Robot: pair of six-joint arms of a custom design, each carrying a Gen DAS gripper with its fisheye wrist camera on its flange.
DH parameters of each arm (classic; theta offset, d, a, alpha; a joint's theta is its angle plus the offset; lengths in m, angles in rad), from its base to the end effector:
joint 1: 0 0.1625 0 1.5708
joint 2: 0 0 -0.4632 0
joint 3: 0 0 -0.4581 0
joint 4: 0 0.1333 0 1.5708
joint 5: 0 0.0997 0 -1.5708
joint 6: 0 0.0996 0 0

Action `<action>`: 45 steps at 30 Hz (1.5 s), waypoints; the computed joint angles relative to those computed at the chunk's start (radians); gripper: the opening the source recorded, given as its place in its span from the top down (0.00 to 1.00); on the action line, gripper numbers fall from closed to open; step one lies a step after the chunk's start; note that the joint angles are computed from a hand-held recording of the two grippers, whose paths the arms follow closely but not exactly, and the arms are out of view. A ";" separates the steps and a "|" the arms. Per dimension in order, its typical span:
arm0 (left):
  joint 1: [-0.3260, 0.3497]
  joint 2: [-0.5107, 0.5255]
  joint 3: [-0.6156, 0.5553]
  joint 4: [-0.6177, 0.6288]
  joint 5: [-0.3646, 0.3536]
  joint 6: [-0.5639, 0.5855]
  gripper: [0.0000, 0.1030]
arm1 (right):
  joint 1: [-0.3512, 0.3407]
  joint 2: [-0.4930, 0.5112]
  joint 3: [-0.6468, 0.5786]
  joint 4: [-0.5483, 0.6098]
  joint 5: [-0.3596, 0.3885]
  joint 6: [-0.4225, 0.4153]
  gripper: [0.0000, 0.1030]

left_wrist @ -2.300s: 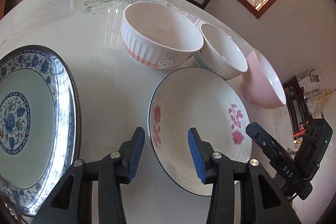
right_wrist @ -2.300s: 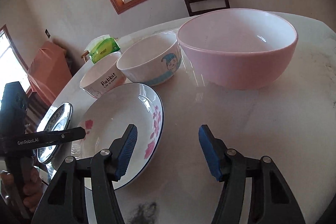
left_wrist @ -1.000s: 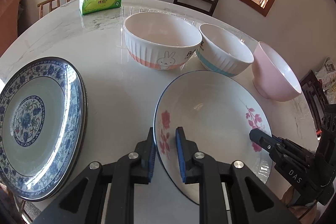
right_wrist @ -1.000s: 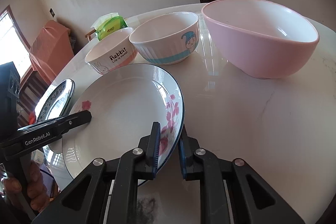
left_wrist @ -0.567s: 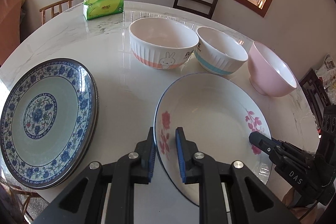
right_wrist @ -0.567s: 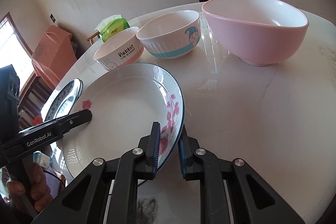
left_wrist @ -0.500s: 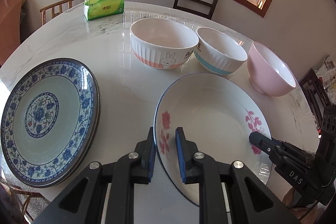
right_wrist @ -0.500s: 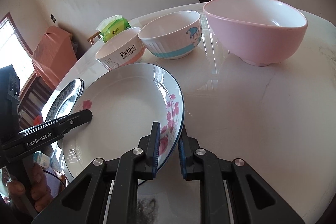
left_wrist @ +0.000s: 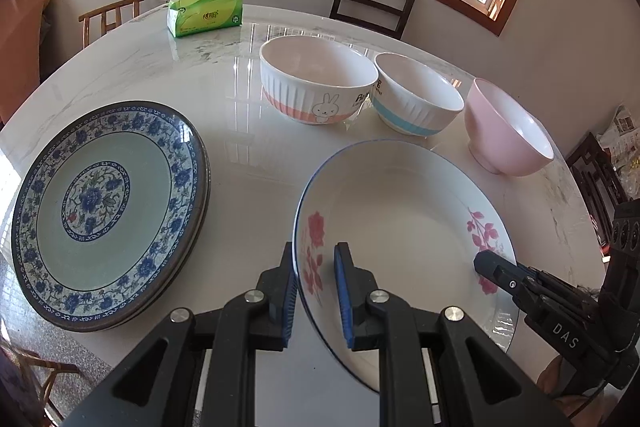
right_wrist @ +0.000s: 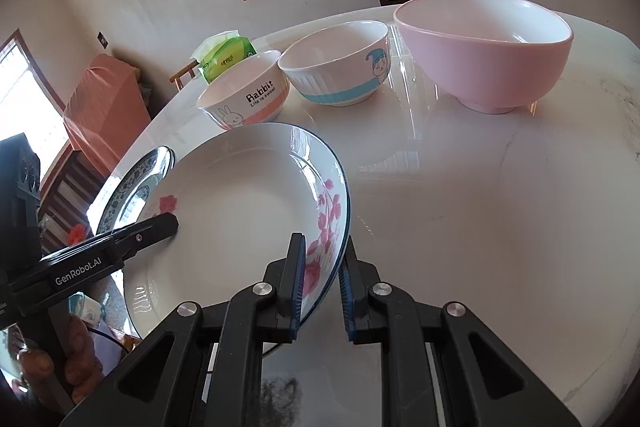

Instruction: Organize plates and bowls

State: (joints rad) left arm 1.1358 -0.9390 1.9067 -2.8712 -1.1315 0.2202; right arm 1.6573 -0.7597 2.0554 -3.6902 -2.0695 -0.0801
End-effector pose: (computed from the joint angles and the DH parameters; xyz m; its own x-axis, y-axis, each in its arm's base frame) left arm -0.1176 -0.6699 0.1064 -0.7711 0.4365 -0.4636 0.5807 0.7807 -0.2309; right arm 0.1365 -0.5826 0.0543 -0.8976 0.2187 0.3827 -0.1309 0.6967 -0.7053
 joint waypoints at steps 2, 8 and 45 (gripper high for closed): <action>0.001 -0.006 0.006 -0.003 0.001 0.002 0.82 | 0.004 0.002 -0.001 0.003 -0.003 0.000 0.84; 0.005 -0.026 0.019 -0.007 0.000 -0.003 0.82 | 0.016 0.011 -0.012 0.011 -0.009 0.000 0.84; 0.138 -0.152 -0.012 0.010 -0.015 -0.061 0.82 | 0.133 0.168 -0.280 0.256 -0.043 -0.076 0.84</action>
